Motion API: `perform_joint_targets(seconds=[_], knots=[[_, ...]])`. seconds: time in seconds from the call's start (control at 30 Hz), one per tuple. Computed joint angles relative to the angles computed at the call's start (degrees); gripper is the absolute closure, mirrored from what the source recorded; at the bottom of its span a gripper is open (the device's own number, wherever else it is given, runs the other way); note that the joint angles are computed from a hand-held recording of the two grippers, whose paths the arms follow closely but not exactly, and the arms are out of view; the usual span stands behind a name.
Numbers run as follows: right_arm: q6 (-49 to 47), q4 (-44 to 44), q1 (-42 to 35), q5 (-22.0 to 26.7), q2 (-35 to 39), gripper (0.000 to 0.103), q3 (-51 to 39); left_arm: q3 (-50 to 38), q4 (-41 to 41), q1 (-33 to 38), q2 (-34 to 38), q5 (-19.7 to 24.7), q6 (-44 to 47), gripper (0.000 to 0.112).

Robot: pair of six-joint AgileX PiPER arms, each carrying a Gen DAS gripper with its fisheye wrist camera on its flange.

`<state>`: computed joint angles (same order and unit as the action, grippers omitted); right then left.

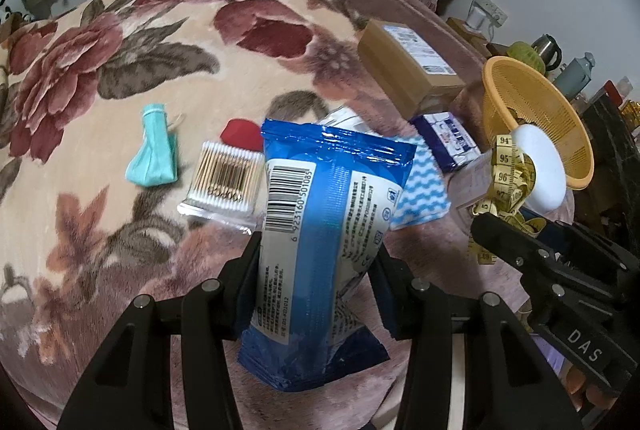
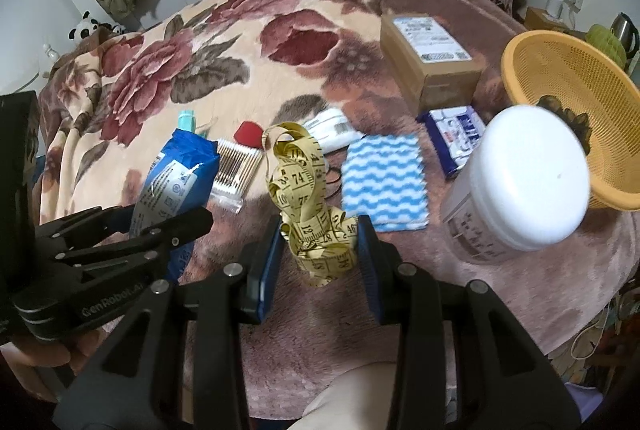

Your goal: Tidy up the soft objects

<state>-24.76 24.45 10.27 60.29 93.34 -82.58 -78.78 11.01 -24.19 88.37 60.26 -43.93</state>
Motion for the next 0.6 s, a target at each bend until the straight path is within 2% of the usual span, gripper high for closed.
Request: perform_joint_targets(seconds=[0.6], knots=[[-3.36,2.94,-6.92,3.6,1.66,0.066,-7.31,-18.19,2.37,-4.87,9.18,7.34,0.93,0.062]])
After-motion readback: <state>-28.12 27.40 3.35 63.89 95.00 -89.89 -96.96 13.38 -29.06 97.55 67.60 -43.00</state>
